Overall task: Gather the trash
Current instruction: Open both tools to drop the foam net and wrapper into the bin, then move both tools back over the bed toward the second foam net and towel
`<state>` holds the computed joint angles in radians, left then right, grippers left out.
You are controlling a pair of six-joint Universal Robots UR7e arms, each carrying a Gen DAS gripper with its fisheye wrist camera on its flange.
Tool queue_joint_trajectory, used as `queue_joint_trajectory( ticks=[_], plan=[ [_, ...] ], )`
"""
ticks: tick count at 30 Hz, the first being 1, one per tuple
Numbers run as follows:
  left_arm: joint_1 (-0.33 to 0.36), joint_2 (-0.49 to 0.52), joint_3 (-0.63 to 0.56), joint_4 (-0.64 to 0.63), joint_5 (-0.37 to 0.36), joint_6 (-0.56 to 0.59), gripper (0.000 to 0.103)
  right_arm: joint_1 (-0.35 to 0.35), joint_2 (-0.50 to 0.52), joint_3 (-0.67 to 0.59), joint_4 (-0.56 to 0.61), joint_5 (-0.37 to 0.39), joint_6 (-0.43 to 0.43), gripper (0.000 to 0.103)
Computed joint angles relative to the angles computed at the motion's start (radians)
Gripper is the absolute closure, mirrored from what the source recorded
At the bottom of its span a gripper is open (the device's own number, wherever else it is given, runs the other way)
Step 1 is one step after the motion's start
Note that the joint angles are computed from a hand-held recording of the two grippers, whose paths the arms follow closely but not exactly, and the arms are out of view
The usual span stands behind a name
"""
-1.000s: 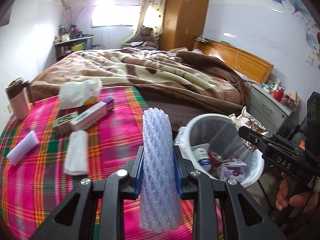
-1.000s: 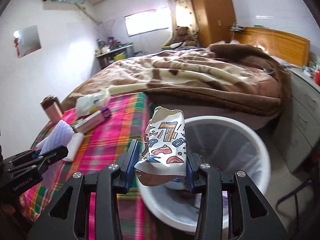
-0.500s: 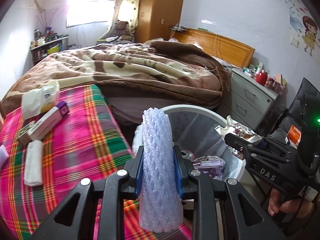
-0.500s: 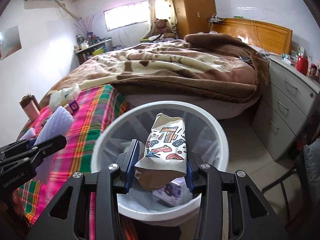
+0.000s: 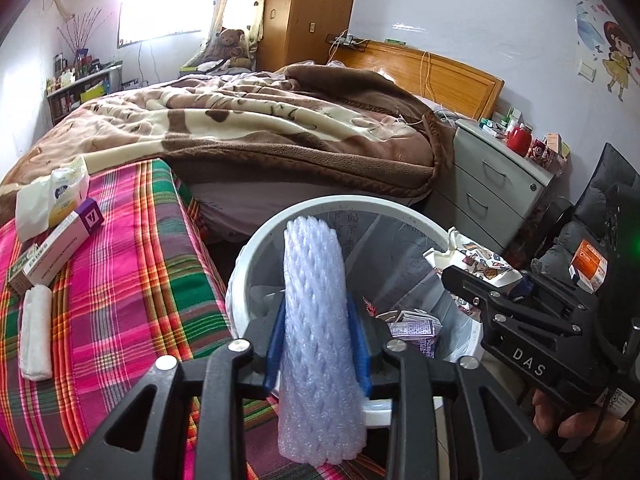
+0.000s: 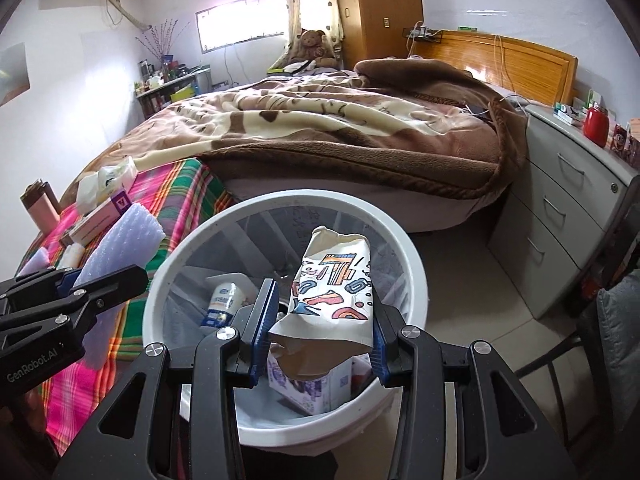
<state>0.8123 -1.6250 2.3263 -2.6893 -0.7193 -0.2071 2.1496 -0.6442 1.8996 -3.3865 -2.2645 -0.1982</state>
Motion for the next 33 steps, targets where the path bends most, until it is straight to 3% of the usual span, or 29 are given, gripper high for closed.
queue_joint_trajectory(
  ticks=[1, 4, 10, 17, 23, 27, 33],
  plan=[
    [0.001, 0.001, 0.001, -0.004, -0.004, 0.001, 0.053, 0.001, 0.001, -0.001, -0.002, -0.005, 0.0, 0.059],
    [0.0, -0.007, 0.006, -0.014, -0.011, 0.009, 0.048, -0.002, 0.0, 0.0, -0.004, -0.002, -0.001, 0.041],
    [-0.007, -0.031, 0.012, -0.003, -0.008, 0.001, 0.039, 0.003, -0.002, 0.004, -0.019, -0.011, 0.004, 0.041],
    [-0.019, -0.088, 0.027, 0.033, 0.01, -0.018, 0.038, 0.018, 0.0, 0.007, -0.032, -0.009, 0.018, 0.041],
    [-0.037, -0.163, 0.052, 0.073, 0.052, -0.042, 0.038, 0.038, 0.01, 0.001, -0.043, 0.013, 0.021, 0.041],
    [-0.066, -0.218, 0.073, 0.116, 0.128, -0.055, 0.036, 0.054, 0.026, -0.009, -0.051, 0.029, 0.018, 0.041],
    [-0.07, -0.305, 0.083, 0.167, 0.158, -0.072, 0.035, 0.075, 0.051, -0.032, -0.046, 0.056, 0.019, 0.041]
  ],
)
